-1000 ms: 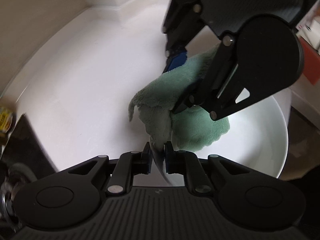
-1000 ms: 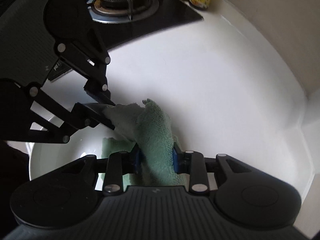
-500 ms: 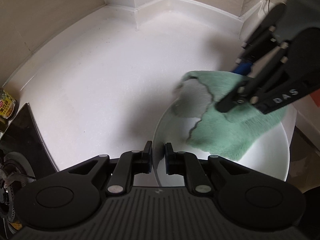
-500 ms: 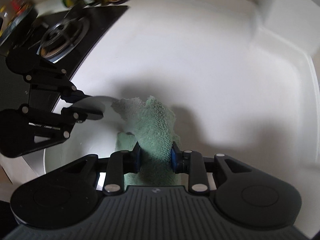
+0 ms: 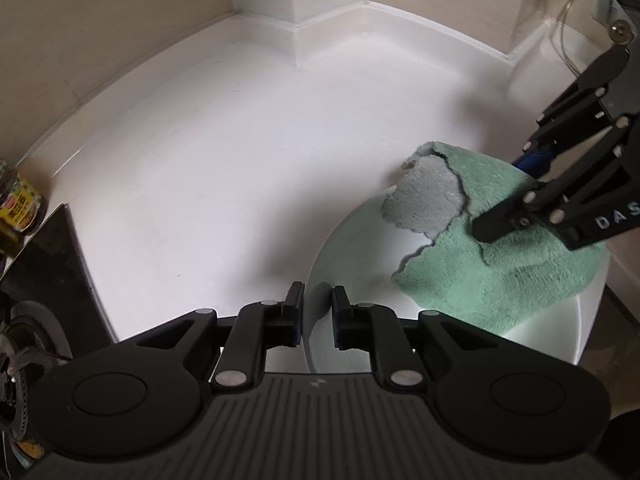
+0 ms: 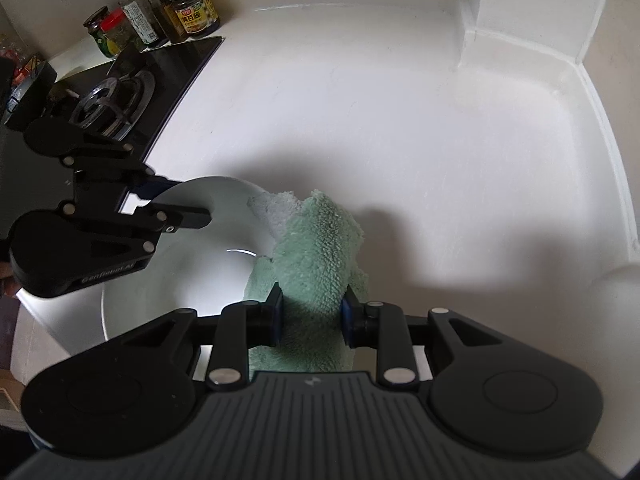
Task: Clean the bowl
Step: 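Wipe the cloth around the bowl interior and rim with the right gripper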
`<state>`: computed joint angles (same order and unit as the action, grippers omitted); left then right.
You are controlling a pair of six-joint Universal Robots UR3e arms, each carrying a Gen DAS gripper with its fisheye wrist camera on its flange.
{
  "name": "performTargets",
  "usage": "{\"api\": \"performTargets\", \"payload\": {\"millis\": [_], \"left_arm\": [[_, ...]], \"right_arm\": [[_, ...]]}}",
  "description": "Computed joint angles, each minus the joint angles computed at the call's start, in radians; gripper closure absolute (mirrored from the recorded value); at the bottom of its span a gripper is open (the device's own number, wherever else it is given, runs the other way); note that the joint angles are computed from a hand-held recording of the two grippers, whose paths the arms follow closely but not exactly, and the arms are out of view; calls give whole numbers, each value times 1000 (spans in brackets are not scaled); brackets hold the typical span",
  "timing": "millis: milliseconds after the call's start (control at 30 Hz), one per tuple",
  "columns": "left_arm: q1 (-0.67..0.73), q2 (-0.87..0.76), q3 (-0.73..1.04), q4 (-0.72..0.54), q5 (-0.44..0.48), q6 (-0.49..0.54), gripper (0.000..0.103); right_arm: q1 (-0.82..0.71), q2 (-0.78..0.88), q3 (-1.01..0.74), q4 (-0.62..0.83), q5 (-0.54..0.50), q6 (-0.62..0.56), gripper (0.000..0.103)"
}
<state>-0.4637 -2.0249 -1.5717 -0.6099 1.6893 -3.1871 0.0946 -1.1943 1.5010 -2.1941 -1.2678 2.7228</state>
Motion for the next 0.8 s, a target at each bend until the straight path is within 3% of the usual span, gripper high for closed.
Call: {"api": "performTargets", "payload": {"millis": [167, 300, 367, 433, 533, 800], "left_arm": [[7, 39, -61, 29, -25, 43, 93], [6, 44, -70, 31, -26, 31, 93], [2, 48, -74, 30, -16, 10, 93], [-1, 50, -79, 34, -8, -15, 93], [-12, 47, -80, 43, 9, -54, 93], [-16, 56, -90, 43, 8, -82, 93]], "right_arm": [[104, 128, -191, 38, -132, -153, 79], [174, 234, -334, 35, -180, -416, 77], [182, 271, -398, 70, -174, -475, 77], [175, 300, -463, 122, -156, -456, 77], [144, 298, -474, 158, -114, -335, 77], [28, 122, -153, 16, 1, -57, 78]]}}
